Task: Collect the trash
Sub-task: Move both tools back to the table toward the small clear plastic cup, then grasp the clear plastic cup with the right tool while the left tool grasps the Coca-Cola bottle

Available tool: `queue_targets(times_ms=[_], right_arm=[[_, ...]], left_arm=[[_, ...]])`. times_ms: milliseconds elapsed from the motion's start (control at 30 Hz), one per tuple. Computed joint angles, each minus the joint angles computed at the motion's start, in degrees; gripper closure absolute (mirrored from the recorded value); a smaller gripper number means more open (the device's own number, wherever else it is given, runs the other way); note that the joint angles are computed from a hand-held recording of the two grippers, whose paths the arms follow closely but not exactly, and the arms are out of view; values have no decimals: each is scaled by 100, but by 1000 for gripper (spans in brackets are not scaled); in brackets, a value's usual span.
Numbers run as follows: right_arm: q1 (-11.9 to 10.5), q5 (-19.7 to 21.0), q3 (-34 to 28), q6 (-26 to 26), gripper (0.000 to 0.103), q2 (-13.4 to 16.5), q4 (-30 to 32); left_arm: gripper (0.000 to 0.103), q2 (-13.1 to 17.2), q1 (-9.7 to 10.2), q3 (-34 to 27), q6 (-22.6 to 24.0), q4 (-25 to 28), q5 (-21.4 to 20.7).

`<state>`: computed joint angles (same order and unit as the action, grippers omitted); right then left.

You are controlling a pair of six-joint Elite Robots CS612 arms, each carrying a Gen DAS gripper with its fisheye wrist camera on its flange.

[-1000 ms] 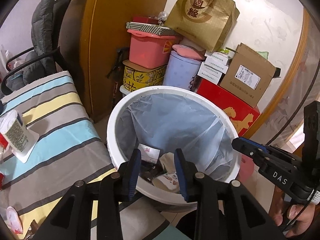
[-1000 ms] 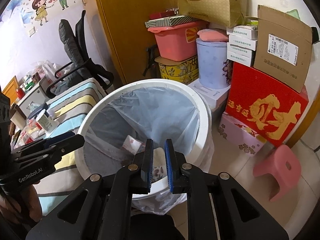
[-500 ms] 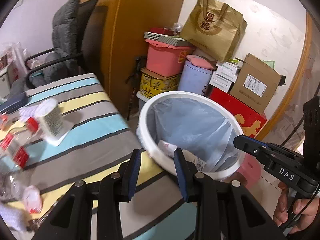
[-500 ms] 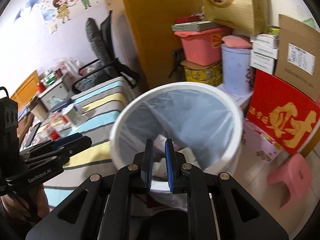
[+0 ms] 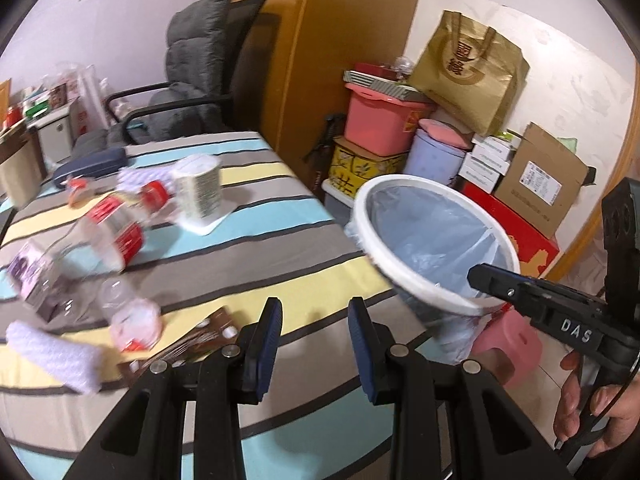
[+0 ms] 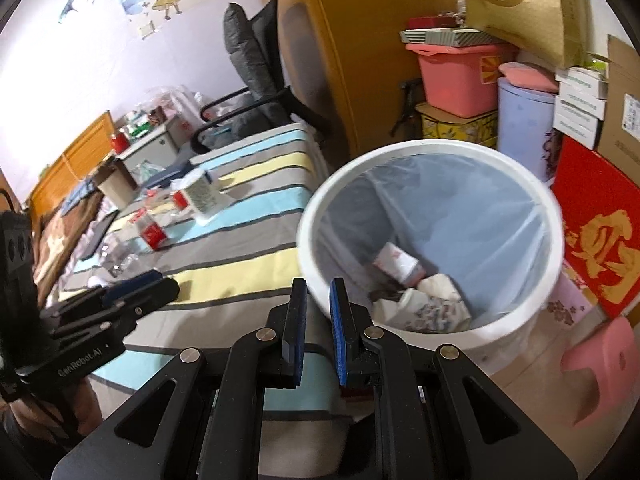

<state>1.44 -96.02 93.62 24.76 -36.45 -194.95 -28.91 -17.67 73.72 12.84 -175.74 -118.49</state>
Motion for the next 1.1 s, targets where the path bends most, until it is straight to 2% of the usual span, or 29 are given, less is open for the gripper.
queue_targets(times_ms=[100,167,200,233,667,1100], right_arm=[[33,130,-62,-69,86,27,-42],[52,238,-100,-134,66,43,-36],[60,294,-113,-161,49,51,-36],[65,328,-134,-181,46,61,-26],[194,715,-485,-554,46,180,425],[324,952,-935,-928,46,359,773]], left_arm=[[69,-18,54,47,-56,-63,99],[69,-30,101,74,-89,-117,137],[69,-41,113,88,-97,-121,157],[69,-51,130,98,-87,-109,176],[69,-81,417,201,-271,-248,441],[69,49,621,-56,-532,-293,693]])
